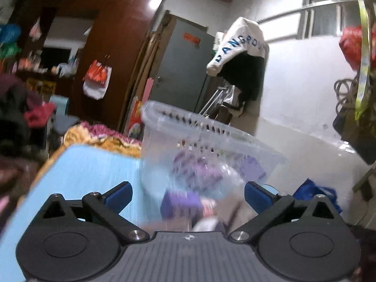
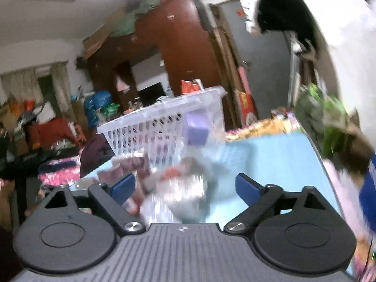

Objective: Organize objects
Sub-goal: 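Release the purple box into the basket with the left tool while the right tool drops the card in, then grasp a clear bag with the left tool while the right tool grasps a small white box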

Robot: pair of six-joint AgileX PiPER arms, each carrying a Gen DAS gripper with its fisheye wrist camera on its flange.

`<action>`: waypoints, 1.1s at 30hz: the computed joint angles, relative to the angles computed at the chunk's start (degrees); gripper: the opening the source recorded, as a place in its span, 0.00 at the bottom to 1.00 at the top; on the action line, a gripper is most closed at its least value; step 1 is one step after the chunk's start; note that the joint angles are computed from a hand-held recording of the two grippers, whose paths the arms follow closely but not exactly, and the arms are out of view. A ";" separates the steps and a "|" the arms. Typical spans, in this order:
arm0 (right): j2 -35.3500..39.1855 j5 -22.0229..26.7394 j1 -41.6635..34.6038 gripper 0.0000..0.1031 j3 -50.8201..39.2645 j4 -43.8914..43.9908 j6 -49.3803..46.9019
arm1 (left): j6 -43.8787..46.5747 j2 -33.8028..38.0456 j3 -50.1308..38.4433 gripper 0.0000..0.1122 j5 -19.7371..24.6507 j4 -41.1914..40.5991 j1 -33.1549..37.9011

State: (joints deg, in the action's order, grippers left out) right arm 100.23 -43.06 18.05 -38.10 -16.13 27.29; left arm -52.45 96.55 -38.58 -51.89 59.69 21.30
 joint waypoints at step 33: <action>1.62 -7.58 1.39 0.33 2.86 3.84 -9.34 | 29.68 -0.02 16.63 0.37 -7.48 -17.15 -4.58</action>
